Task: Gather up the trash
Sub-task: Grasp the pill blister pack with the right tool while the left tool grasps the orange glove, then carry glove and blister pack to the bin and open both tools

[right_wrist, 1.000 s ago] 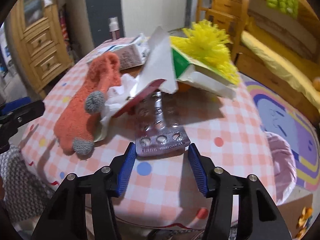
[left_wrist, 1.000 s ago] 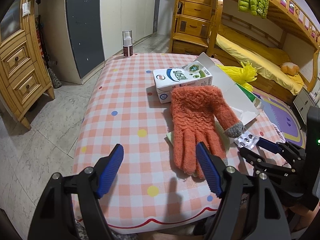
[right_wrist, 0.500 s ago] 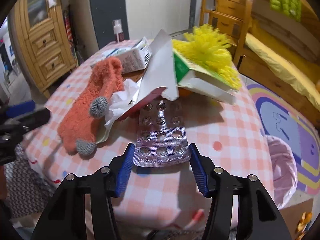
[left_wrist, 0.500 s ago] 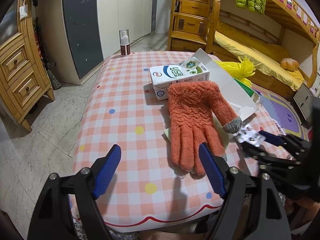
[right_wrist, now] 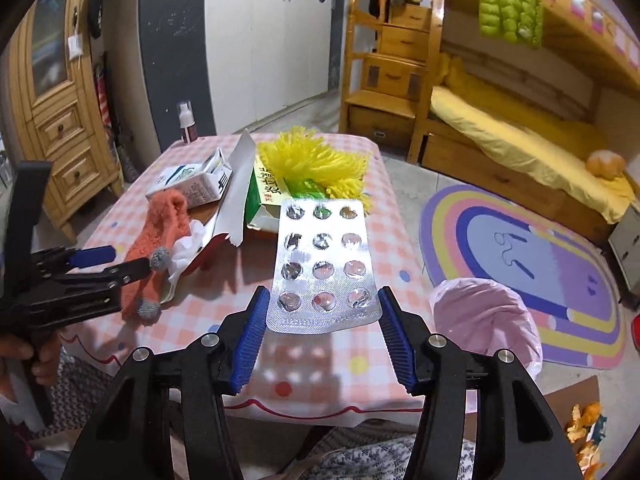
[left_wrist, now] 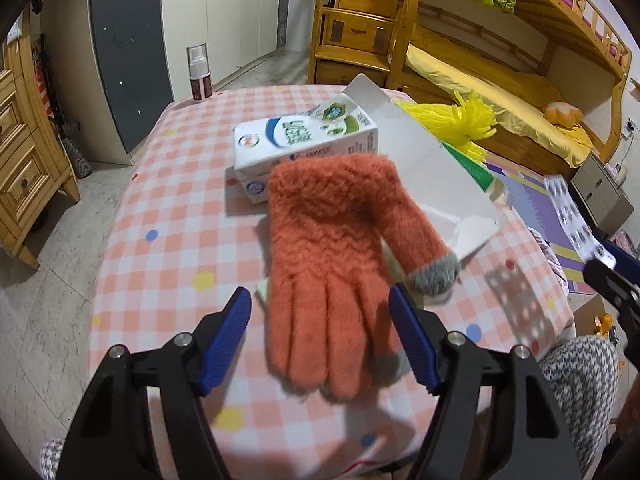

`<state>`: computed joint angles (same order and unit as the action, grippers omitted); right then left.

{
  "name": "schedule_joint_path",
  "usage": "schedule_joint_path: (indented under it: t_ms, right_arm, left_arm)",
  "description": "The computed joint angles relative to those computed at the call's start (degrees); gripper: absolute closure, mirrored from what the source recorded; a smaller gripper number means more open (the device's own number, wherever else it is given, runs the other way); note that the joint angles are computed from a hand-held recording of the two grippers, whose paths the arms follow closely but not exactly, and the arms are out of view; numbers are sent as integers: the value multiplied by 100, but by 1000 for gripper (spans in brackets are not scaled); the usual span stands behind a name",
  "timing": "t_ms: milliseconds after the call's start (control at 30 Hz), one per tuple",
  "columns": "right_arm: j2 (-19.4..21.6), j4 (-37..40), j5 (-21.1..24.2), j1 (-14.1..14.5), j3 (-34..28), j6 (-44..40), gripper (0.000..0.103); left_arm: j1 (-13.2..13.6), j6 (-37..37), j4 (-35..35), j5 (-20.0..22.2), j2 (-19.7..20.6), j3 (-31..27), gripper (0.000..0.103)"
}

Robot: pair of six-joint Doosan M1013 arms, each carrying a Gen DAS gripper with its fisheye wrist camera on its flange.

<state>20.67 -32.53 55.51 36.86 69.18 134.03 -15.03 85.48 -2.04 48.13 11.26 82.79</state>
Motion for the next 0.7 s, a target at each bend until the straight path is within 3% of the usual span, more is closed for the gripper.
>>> schedule_joint_path:
  t_ms: [100,267,367,433,500,700]
  right_arm:
    - [-26,-25,-40,5,30,58,48]
    - [-64,-25,-85,-4,76,140,48]
    - [-91,-3,-112,-8,123,196,48]
    - [-119,-18,-125,-10,158,229,48]
    - [-131,-30,-136,-14,167,266,48]
    - [-184,-70,-280,-18,252,417,48]
  left_arm:
    - [-54,55,107,-39,96,-133,40]
    - [-208,-9,607,134,310,-333,41]
    - [-240,-60,718,250,375,-385,51]
    - [-214,-23,679,220,324,-372,64]
    - [-152,85,535,150,272,-370,85]
    - [8,255,294,-120,73,-361,92]
